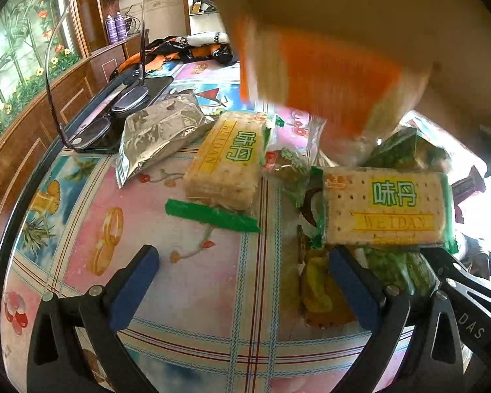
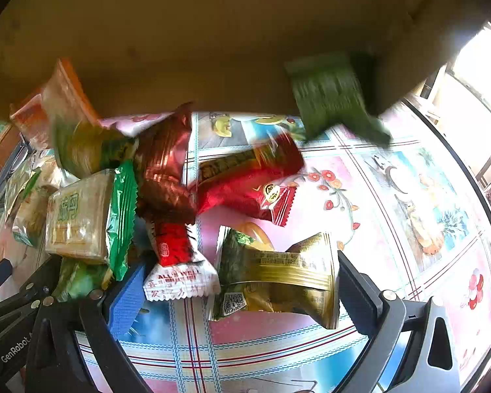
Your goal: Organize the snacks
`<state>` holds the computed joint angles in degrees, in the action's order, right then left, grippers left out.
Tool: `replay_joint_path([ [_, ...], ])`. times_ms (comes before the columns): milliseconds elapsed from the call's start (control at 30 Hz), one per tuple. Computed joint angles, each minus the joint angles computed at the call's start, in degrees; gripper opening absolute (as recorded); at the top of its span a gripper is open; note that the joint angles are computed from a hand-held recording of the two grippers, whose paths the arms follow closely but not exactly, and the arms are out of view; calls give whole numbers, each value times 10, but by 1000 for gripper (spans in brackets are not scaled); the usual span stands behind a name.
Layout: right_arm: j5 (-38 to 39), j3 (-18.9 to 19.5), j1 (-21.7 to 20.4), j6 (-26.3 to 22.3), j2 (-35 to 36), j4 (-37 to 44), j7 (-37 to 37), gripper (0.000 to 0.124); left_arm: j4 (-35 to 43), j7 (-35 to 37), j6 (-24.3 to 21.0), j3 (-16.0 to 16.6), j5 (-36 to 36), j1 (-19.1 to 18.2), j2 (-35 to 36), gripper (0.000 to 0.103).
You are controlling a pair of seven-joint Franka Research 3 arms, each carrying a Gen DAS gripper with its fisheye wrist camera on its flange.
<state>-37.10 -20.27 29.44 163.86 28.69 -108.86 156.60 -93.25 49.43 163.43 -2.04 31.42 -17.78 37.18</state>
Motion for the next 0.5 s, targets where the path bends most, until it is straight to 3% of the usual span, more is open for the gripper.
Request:
replay_joint_path([
  [500, 5, -1, 1, -1, 1, 2, -4, 103, -3, -6, 5, 3, 2, -3, 2, 103],
])
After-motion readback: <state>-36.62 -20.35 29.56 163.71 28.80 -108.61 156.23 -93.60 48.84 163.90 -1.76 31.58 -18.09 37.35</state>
